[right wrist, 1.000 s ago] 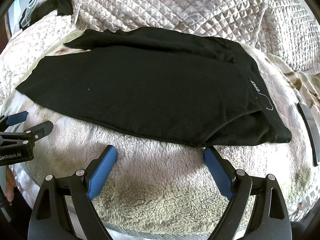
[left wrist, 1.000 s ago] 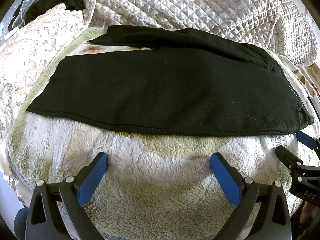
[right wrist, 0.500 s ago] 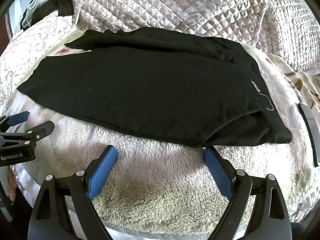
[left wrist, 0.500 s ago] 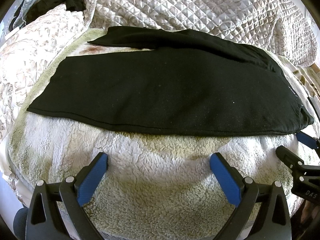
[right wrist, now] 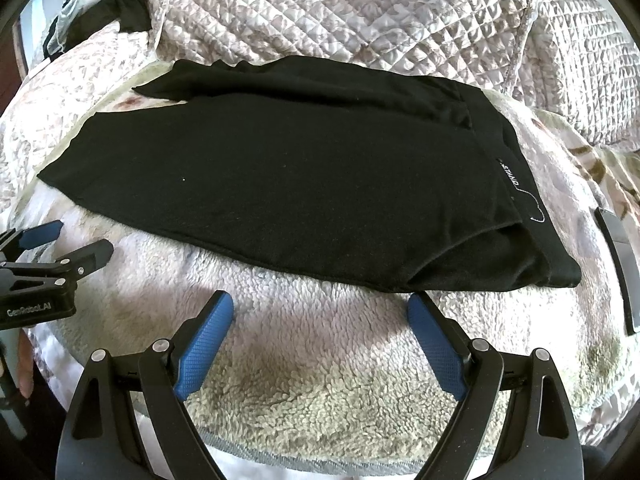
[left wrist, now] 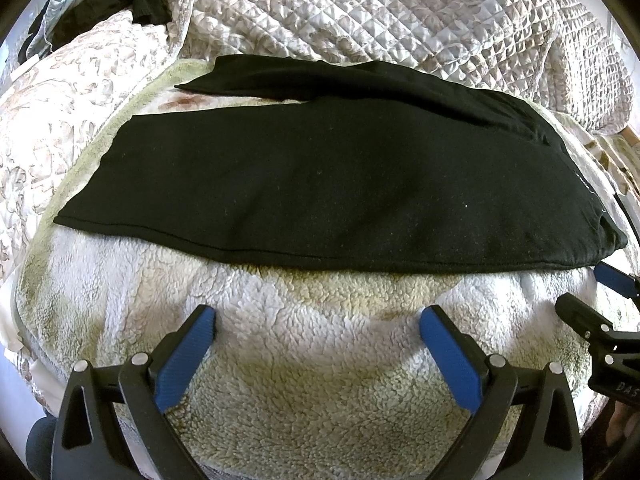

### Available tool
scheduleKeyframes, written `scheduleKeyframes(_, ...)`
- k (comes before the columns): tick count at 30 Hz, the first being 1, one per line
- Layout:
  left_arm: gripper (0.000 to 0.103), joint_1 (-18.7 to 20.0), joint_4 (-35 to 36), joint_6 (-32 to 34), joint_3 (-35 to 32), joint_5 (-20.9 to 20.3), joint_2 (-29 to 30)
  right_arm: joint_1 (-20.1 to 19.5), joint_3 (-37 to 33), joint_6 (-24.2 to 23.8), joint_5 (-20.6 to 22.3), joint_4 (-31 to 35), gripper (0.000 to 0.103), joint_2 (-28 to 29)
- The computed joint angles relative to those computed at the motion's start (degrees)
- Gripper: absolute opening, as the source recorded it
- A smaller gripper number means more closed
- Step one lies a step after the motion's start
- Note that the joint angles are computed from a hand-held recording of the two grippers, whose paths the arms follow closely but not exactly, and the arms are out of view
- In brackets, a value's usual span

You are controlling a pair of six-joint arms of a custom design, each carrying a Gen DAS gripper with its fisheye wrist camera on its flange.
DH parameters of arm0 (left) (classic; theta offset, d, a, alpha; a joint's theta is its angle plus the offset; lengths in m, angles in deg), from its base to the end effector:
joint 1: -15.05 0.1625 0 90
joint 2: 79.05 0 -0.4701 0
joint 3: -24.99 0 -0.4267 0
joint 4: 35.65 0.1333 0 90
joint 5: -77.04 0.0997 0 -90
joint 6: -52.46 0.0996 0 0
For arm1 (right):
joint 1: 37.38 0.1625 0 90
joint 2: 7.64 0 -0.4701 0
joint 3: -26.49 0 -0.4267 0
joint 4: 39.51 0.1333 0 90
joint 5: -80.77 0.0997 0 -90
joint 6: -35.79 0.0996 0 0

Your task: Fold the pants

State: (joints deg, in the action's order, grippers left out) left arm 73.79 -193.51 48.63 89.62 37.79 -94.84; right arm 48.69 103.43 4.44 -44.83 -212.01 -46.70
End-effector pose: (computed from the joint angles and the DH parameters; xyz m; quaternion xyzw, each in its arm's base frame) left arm -0.2602 -0.8341 -0.0579 0.1425 0.8825 -0.2697 0.3580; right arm 0.0183 -0.8329 0.2091 0.0960 -0.8833 0.2587 0.3790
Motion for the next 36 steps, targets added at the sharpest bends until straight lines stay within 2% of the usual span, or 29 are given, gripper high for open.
scheduleKeyframes(15, 0.102, -0.09, 0.30, -0.60, 0.20, -0.60, -0.80, -0.01, 0.81, 0.25, 0.98, -0.87, 0.086, -1.03)
scheduleKeyframes(24, 0.101, 0.14, -0.82, 0.39, -0.28, -0.83, -0.83, -0.32, 0.61, 1.66, 1.84, -0.66, 0.079, -1.60)
scheduleKeyframes(31, 0.101, 1.14, -5.03, 0.39, 0.93, -0.97, -2.16, -1.57, 0.86, 6.83, 4.58, -0.13, 0.077, -3.31)
scheduleKeyframes(36, 0.101, 2.79, -9.78, -2.08, 2.89, -1.49, -4.06, -3.09, 1.40, 13.53, 7.24, 1.69, 0.077, -5.04)
